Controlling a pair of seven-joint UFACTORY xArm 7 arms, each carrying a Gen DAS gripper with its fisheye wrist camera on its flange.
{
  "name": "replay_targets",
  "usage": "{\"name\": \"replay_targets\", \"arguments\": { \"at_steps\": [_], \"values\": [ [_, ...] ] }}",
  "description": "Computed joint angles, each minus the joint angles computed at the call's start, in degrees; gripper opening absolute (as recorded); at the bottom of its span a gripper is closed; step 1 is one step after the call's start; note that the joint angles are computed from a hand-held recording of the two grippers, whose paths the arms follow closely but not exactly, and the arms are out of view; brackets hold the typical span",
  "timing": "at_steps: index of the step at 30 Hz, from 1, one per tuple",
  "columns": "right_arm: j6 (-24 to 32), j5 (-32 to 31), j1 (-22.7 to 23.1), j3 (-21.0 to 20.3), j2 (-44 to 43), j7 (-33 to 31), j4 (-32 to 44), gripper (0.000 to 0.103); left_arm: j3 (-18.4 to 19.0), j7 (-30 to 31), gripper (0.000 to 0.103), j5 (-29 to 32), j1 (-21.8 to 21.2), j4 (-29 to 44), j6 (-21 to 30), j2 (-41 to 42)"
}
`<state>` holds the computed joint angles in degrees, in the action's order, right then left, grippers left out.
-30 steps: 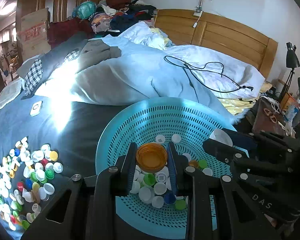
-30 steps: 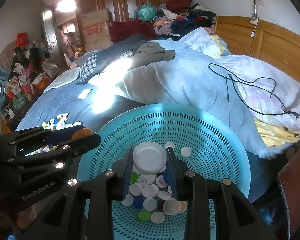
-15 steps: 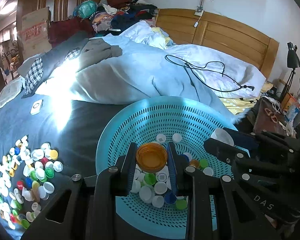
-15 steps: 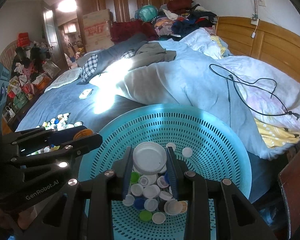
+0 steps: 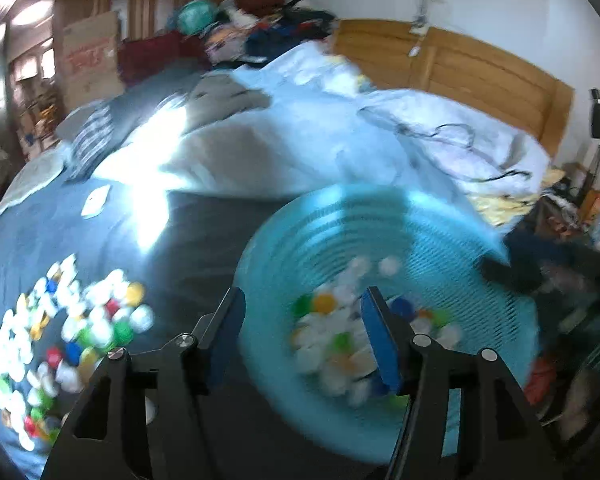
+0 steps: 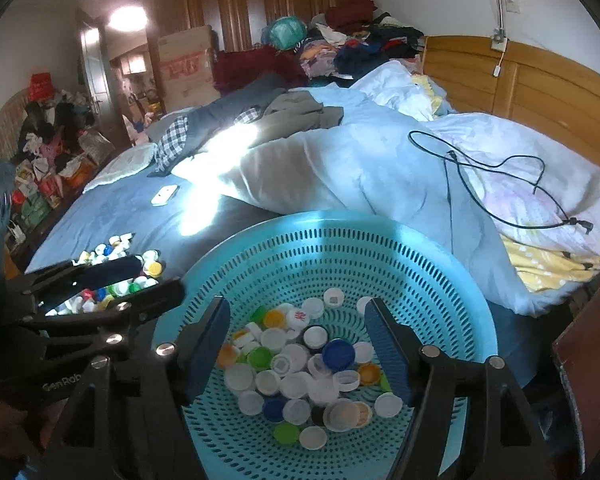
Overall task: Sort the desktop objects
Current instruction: 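Open both grippers to drop the caps into the basket, then move both grippers back over the cap pile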
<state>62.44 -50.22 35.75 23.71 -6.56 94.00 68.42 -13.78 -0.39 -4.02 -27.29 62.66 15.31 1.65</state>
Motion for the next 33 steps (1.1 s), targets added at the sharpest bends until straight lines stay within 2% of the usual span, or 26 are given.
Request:
{"name": "replay_targets", "arguments": {
  "at_steps": [3,6,9,10,12,13,17,18,20,21,23,24,25,26,27,29,31,33],
  "values": [
    [-0.73,-0.46,0.27,0.15,0.62,0.16,0.02,0.075,2.15,5.78,0.054,-3.79,2.79,-6.50,-0.85,-1.12],
    [-1.69,-0.75,0.69,-0.07,1.65,0.81,0.23,0.075,4.14,15.67,0.053,-16.75,5.99,-10.26,1.49,-1.50],
    [-3.12,-1.10,1.22,-0.69,3.41,0.70,1.27,0.075,6.16,21.04,0.053,-23.82,8.71,-13.92,1.86,-2.75],
    [-3.40,-1.35,1.51,-0.91,4.03,0.48,1.77,0.075,7.08,22.10,0.053,-25.09,9.80,-14.80,2.48,-2.93],
    [-3.60,-1.80,2.27,-1.39,5.73,-0.44,3.32,0.075,7.64,19.70,0.053,-22.38,13.04,-16.90,1.36,-3.12],
    [-3.73,-1.93,2.73,-1.70,6.74,-0.98,4.24,0.075,9.04,20.20,0.052,-23.19,13.12,-17.14,1.42,-3.14],
    [-3.80,-3.45,5.18,-3.22,10.29,-2.57,8.19,0.075,11.70,24.12,0.053,-30.56,15.38,-21.40,-4.48,-6.88],
    [-3.64,-3.95,5.87,-3.63,10.99,-2.88,8.98,0.075,13.22,26.58,0.053,-34.89,15.03,-22.62,-6.34,-8.27],
    [-4.00,-4.56,7.15,-4.47,12.98,-4.11,11.12,0.075,16.48,32.51,0.053,-42.52,13.56,-23.21,-6.85,-9.55],
    [-4.07,-4.55,7.79,-4.95,13.73,-4.50,11.92,0.075,17.37,33.91,0.053,-44.55,13.62,-24.21,-7.86,-10.65],
    [-4.34,-4.51,9.08,-5.91,15.79,-5.49,14.03,0.075,19.97,35.90,0.053,-46.21,12.93,-24.60,-8.23,-10.76],
    [-4.78,-4.39,9.72,-6.42,17.03,-6.01,15.34,0.075,19.94,34.52,0.053,-44.45,14.03,-25.42,-8.31,-11.17],
    [-5.33,-4.35,10.37,-6.97,17.99,-6.54,16.28,0.075,17.64,30.95,0.053,-40.29,17.54,-26.49,-9.00,-11.19],
    [-5.74,-4.29,11.07,-7.49,19.06,-7.29,17.34,0.075,17.02,29.20,0.052,-37.93,19.07,-26.68,-8.59,-10.68],
    [-6.15,-4.09,11.79,-7.99,20.40,-8.26,18.74,0.075,18.79,29.85,0.052,-37.57,18.25,-26.36,-6.51,-9.98],
    [-7.24,-3.18,13.11,-8.95,23.08,-10.37,21.40,0.075,19.15,33.94,0.042,-39.55,17.02,-26.98,-5.58,-10.24],
    [-7.88,-2.31,14.57,-9.93,25.80,-11.92,24.19,0.075,18.94,38.07,0.042,-42.12,14.99,-28.23,-5.63,-11.81],
    [-11.25,-1.03,15.50,-10.62,28.81,-13.29,26.63,0.075,19.38,40.75,0.042,-45.78,12.79,-28.65,-4.46,-13.02]
  ]
}}
